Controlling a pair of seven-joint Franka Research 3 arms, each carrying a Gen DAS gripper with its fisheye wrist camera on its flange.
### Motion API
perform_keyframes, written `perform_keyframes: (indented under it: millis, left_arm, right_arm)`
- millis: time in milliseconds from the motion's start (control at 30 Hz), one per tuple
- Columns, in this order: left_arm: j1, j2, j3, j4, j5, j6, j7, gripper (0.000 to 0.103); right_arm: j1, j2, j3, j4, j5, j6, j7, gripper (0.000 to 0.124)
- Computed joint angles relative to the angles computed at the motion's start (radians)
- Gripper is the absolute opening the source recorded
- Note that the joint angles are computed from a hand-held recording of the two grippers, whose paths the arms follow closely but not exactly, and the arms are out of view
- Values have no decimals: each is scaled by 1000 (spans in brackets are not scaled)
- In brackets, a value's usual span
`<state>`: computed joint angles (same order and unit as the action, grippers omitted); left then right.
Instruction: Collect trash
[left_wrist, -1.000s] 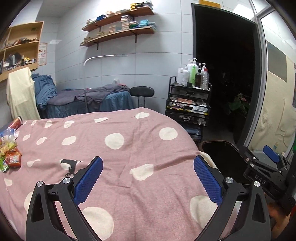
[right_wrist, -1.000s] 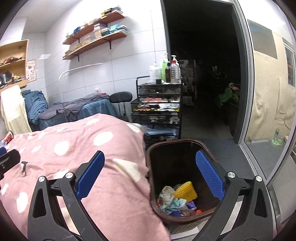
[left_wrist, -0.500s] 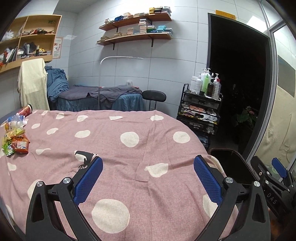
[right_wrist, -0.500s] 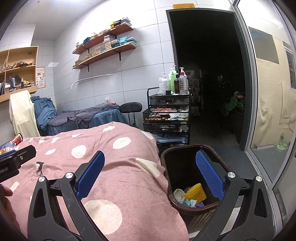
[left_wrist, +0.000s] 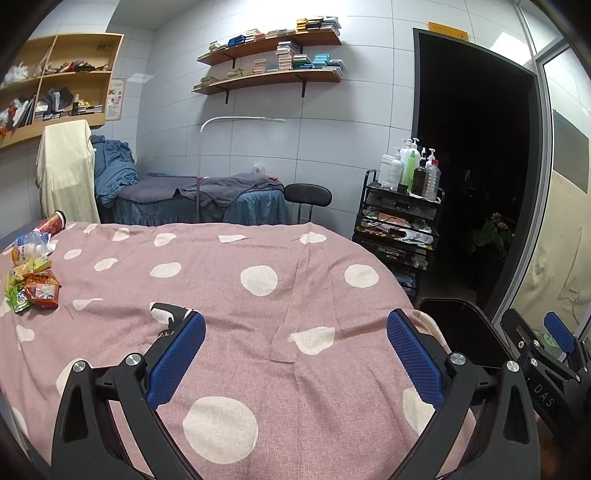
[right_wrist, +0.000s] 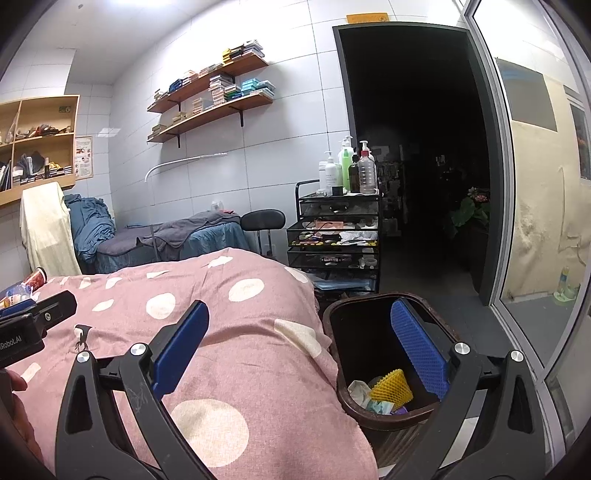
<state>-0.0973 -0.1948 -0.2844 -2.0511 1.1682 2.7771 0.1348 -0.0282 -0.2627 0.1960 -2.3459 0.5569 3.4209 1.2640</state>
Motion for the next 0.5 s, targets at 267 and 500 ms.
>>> perform_keyframes:
  millis: [267,500]
  left_arm:
    - [0,-3,-4,-3,16,-6,-8,98]
    - [-4,-5,-5,-3,29,-12,-11,98]
  right_arm:
    - [18,-4,-23,-6,-9,2,10,97]
    - [24,0,-33,-3,-13,4,12,97]
